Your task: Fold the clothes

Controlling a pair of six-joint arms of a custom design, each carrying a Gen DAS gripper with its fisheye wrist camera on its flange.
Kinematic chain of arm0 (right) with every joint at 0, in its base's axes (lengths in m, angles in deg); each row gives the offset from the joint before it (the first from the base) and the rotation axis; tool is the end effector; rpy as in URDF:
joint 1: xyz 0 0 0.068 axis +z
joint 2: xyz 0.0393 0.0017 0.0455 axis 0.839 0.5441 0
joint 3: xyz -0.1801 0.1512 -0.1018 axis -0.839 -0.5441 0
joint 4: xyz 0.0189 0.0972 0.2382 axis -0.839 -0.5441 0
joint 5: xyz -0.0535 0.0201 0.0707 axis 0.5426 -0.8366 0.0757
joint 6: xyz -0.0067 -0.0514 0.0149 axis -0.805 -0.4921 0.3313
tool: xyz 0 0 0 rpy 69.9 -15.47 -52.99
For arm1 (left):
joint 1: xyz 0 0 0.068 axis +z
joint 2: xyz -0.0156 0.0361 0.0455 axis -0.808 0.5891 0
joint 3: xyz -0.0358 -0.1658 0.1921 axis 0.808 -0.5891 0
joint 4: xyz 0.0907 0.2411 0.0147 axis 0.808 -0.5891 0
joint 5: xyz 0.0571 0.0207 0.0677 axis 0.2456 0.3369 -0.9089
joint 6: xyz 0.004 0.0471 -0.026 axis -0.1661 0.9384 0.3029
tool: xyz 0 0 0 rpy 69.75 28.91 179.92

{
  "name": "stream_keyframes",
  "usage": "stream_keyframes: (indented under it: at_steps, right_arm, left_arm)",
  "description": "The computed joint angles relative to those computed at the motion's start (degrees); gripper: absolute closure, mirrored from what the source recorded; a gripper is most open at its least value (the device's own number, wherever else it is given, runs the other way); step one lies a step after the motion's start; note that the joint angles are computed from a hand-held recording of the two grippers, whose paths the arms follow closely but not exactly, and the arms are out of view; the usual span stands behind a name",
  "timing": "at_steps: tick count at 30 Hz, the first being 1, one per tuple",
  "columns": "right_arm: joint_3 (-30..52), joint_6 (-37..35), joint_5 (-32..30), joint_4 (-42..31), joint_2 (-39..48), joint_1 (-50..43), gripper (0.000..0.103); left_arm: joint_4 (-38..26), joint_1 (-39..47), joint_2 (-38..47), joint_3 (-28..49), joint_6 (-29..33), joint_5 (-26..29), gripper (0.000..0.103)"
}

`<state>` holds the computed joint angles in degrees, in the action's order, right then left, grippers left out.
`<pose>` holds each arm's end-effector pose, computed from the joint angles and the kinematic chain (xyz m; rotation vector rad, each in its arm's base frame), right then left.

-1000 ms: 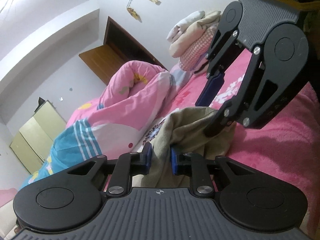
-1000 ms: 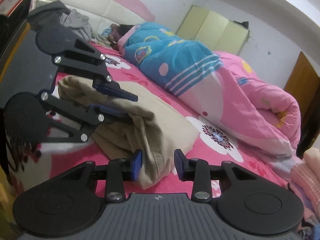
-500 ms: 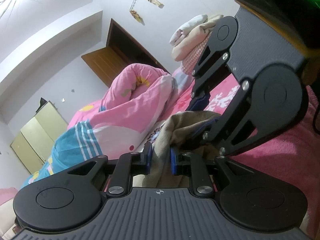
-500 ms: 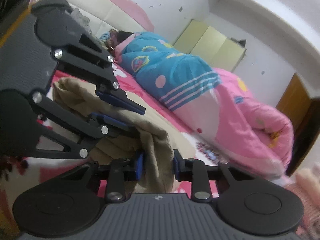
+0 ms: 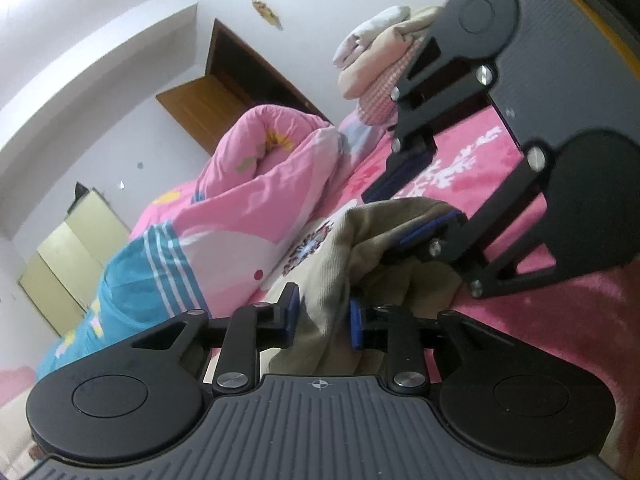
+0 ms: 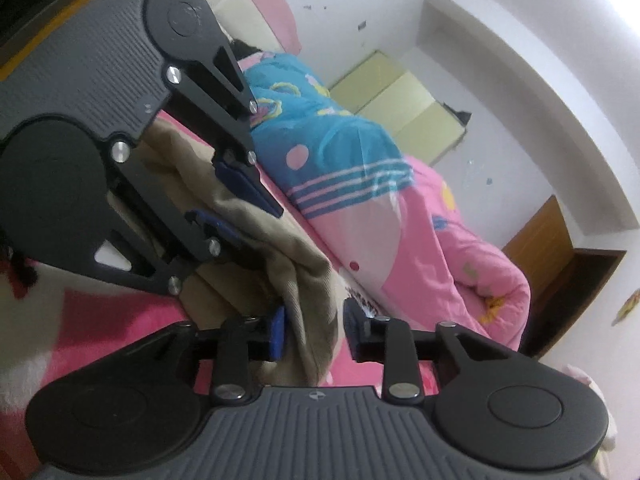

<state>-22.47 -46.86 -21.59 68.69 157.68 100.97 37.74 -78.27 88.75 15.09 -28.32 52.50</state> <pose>0.2730 0.2255 0.0260 -0.6478 1.6974 -0.6839 0.3618 -0.1701 0.0173 1.1427 1.3492 0.1676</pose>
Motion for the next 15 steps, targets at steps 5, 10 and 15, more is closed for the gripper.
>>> stream_keyframes:
  at_steps: [5,10,15]
  right_arm:
    - [-1.2,4.0,2.5,-3.7,-1.6,0.3,0.061]
    - [2.9,3.4,7.7,-2.6,2.4,1.5,0.086]
    - [5.7,-1.3,12.3,3.2,9.5,3.3,0.086]
  left_arm:
    - [0.3,0.7,-0.2,-0.8,-0.2,1.1,0.080]
    - [0.9,0.8,0.1,-0.6,-0.1,1.2,0.080]
    - [-0.6,1.9,-1.5,-2.8,1.2,2.0,0.075]
